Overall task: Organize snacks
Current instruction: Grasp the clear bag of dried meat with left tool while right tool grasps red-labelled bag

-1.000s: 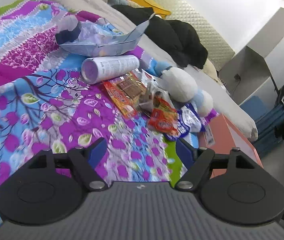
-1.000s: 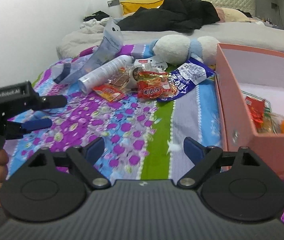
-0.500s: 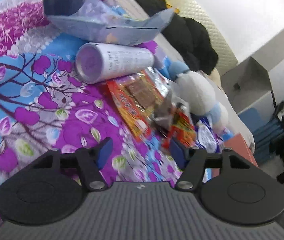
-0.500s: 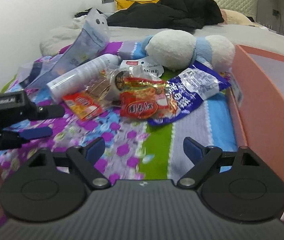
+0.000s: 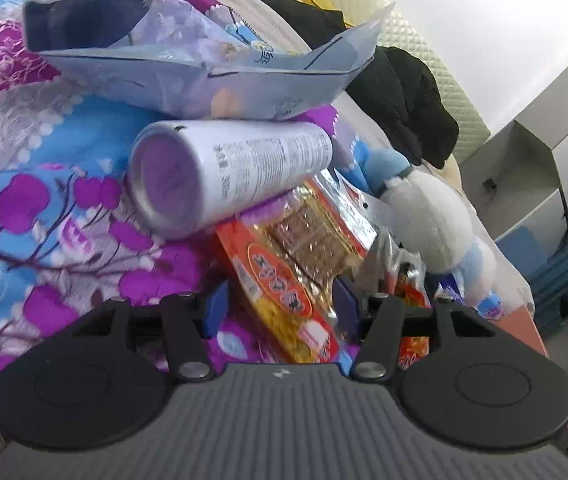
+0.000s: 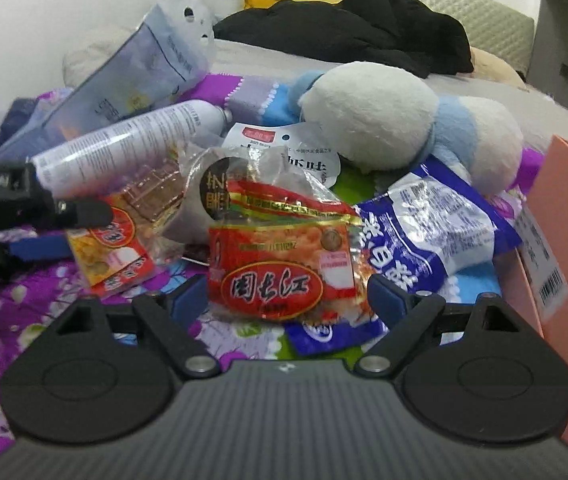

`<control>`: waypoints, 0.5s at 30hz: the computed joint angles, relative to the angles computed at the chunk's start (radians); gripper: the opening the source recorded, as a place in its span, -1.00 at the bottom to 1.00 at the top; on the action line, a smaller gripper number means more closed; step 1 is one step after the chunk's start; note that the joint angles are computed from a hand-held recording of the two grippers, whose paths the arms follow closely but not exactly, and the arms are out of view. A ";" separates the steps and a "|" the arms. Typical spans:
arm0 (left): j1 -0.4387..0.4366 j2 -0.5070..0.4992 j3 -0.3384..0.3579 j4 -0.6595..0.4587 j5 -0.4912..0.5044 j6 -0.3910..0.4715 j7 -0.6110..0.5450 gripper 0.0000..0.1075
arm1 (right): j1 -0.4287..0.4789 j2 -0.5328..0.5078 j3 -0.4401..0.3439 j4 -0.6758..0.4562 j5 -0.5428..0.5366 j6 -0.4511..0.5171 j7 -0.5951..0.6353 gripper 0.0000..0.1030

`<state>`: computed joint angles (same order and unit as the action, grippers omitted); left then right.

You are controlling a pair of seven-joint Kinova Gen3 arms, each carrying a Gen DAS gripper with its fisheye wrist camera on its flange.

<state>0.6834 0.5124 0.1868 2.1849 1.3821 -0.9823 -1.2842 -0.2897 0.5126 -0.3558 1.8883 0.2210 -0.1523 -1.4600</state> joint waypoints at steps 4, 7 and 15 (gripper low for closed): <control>-0.013 0.009 -0.003 -0.025 0.021 0.002 -0.028 0.14 | -0.031 0.020 0.028 -0.008 0.006 -0.028 0.019 0.71; -0.016 0.018 -0.001 -0.042 0.040 -0.005 -0.066 0.12 | -0.058 0.030 0.050 -0.025 0.006 -0.015 0.034 0.72; -0.039 -0.006 0.037 -0.058 0.129 0.005 -0.203 -0.81 | -0.020 0.023 0.002 -0.024 0.005 0.004 0.026 0.68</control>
<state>0.6442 0.5061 0.2240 2.1273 1.5111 -0.9772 -1.4872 -0.3094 0.5353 -0.3535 1.8639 0.2264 -0.1479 -1.4337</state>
